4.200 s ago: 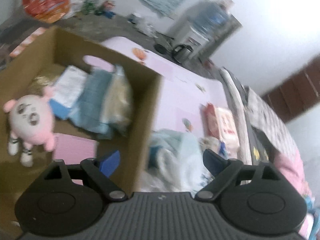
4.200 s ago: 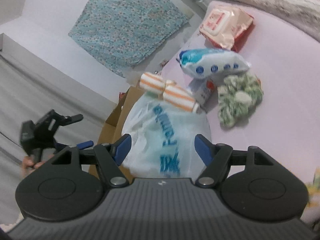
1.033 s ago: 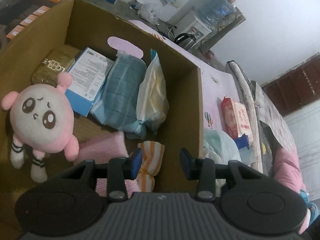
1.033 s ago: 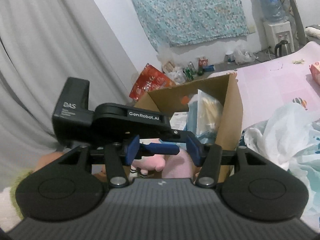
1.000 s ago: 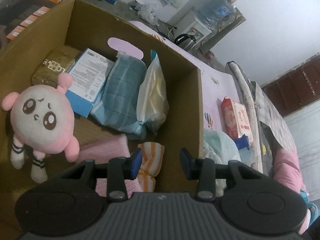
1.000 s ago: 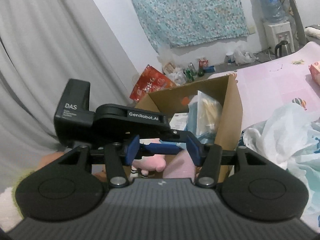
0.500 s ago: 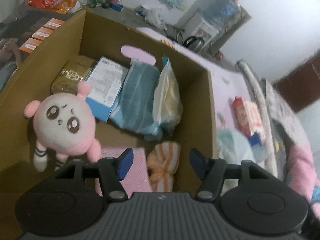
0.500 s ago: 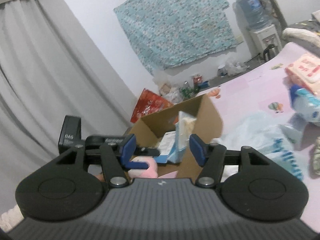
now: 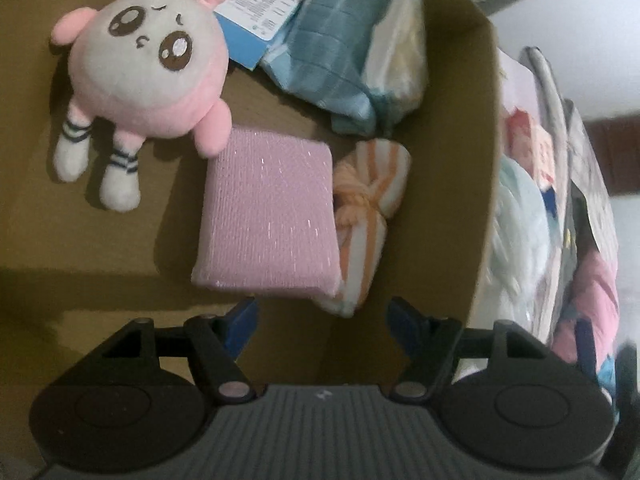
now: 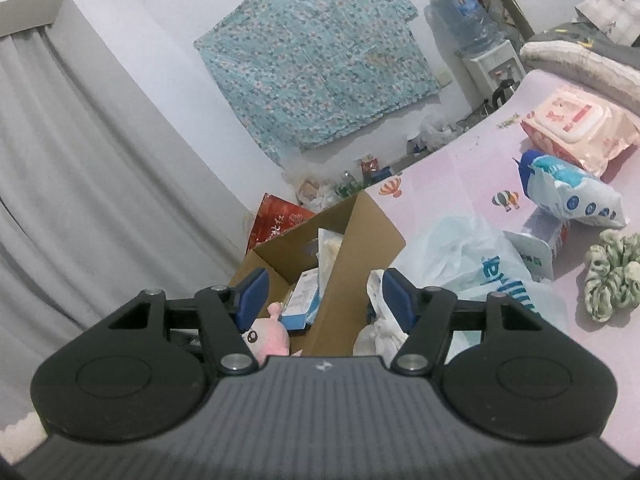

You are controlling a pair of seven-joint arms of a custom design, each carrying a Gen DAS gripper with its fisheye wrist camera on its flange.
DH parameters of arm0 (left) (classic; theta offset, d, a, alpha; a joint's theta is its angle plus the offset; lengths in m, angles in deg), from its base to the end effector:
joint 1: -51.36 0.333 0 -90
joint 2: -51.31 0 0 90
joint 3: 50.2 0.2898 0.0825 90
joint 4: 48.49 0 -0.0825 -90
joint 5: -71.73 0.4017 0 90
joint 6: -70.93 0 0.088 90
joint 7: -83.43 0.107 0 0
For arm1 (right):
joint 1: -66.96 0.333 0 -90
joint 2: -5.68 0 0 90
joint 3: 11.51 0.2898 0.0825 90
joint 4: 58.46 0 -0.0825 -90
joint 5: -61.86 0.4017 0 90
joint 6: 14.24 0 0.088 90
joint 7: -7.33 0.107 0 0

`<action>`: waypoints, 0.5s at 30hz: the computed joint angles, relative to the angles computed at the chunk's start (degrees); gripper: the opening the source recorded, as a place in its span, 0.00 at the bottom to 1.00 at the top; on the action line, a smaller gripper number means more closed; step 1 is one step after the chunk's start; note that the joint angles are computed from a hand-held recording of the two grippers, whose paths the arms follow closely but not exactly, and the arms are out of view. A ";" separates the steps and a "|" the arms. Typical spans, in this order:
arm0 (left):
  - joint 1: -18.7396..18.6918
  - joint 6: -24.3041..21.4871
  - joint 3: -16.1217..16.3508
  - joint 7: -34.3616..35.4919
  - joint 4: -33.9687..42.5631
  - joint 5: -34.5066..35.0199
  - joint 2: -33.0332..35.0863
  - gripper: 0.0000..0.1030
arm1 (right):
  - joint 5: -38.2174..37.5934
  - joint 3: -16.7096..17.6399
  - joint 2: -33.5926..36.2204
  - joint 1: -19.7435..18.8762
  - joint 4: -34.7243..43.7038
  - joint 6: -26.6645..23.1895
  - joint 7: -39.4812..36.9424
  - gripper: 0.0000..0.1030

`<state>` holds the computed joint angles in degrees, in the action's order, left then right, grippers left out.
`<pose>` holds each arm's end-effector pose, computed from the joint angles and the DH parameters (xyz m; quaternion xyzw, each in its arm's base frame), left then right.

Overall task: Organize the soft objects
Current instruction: 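Move both tools back over the bed toward the green floral scrunchie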

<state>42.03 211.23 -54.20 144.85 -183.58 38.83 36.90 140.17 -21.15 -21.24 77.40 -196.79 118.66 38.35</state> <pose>0.5002 -0.1194 0.4287 0.8638 -0.4288 0.2349 0.1218 0.4735 0.0203 0.5035 -0.6312 0.5185 0.0347 0.5758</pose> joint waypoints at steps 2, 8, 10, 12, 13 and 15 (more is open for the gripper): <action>0.69 0.74 -0.37 -2.28 1.03 1.44 1.48 0.70 | 0.19 0.22 0.41 0.12 0.11 0.40 -0.15 0.61; 2.33 2.49 -1.30 -7.73 2.59 7.28 2.97 0.70 | 0.04 -0.03 1.71 -0.39 0.27 0.15 0.14 0.61; 2.57 2.93 -1.27 -8.73 2.61 8.33 2.95 0.70 | 0.36 0.02 2.37 -0.51 0.43 0.08 0.21 0.61; 2.91 3.10 -1.45 -10.07 3.19 10.27 3.40 0.71 | 0.72 0.11 2.91 -0.60 0.60 -0.13 0.12 0.61; 2.97 2.87 -1.48 -10.51 3.33 10.87 3.46 0.71 | 0.81 0.20 3.14 -0.66 0.70 -0.20 0.07 0.61; 2.86 2.62 -1.42 -10.53 3.54 11.14 3.44 0.71 | 1.12 0.30 3.49 -0.79 0.86 -0.37 -0.16 0.61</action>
